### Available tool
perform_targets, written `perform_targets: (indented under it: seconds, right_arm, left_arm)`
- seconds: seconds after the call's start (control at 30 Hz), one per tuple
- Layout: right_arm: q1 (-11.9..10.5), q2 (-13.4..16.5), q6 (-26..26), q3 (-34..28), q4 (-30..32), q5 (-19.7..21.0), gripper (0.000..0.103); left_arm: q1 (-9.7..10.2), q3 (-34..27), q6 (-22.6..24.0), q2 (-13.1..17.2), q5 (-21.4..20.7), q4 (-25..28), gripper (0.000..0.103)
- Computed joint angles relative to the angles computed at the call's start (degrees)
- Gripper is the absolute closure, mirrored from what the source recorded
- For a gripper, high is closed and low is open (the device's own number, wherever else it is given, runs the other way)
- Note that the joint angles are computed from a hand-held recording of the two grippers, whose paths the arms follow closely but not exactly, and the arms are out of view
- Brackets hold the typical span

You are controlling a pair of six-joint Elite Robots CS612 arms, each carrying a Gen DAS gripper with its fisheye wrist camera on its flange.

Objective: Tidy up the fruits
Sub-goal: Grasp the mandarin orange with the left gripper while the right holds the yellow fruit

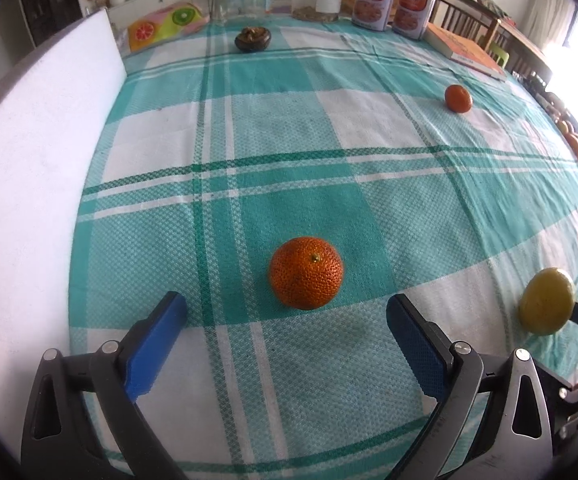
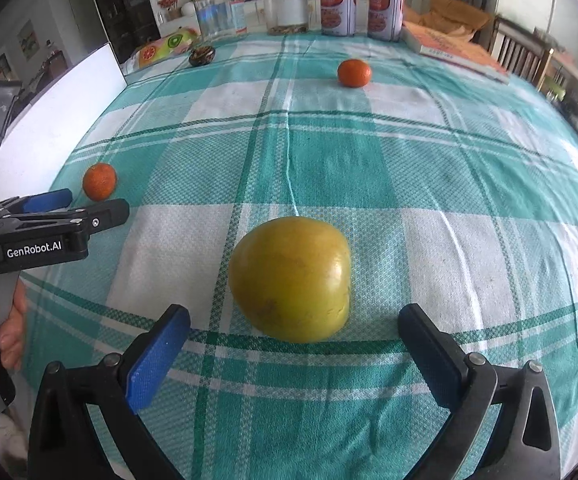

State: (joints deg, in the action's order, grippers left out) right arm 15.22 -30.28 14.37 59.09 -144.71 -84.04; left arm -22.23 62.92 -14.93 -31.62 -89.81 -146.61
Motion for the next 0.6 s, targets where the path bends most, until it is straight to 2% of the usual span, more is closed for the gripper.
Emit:
perform_targets:
  seconds: [0.07,0.13,0.17,0.23,0.3,0.37,0.4,0.43,0.47,0.5,0.6]
  right_arm:
    - [-1.64,-0.18,3.72,-1.72,5.32,6.91,0.001]
    - [-2.22,-0.15,4.93,-3.44,9.35,8.75,0.002]
    - [-2.27,-0.06,4.87,-4.28,11.14,8.62,0.003]
    - [-2.15,0.28,5.13,-5.89,14.13,7.87,0.013]
    - [-2.12,0.62,6.25,-6.71,14.99,8.48,0.019]
    - [-2.04,0.98,7.43,-7.23,14.77,9.15,0.022]
    - [-1.87,1.21,7.69,-7.71,15.01,8.63,0.028]
    - [-1.65,1.49,7.51,-8.38,15.80,7.68,0.041]
    - [-1.35,1.79,7.18,-9.20,17.30,6.22,0.048]
    - [-1.18,1.94,7.05,-9.43,17.08,5.44,0.050]
    - [-0.88,1.63,6.14,-9.05,16.73,4.28,0.050]
  left_arm:
    - [1.01,-1.33,-1.85,-0.05,-5.07,3.22,0.004]
    - [1.30,-2.36,-1.75,-0.05,-6.68,6.02,0.005]
    - [1.18,-2.47,-0.95,-0.13,-6.13,6.34,0.007]
    - [0.83,-2.87,0.58,-0.14,-3.91,7.06,0.025]
    - [0.96,-4.12,0.32,0.40,-3.85,8.26,0.031]
    - [1.12,-4.87,-0.06,0.73,-4.29,8.42,0.033]
    - [1.11,-5.62,0.38,1.02,-3.77,8.96,0.036]
    - [0.99,-5.93,1.06,1.13,-3.42,9.17,0.044]
    - [0.89,-6.22,1.86,1.23,-3.36,9.52,0.051]
    - [0.90,-6.46,2.60,1.31,-4.00,9.86,0.073]
    - [1.01,-5.38,2.45,0.67,-4.83,8.38,0.073]
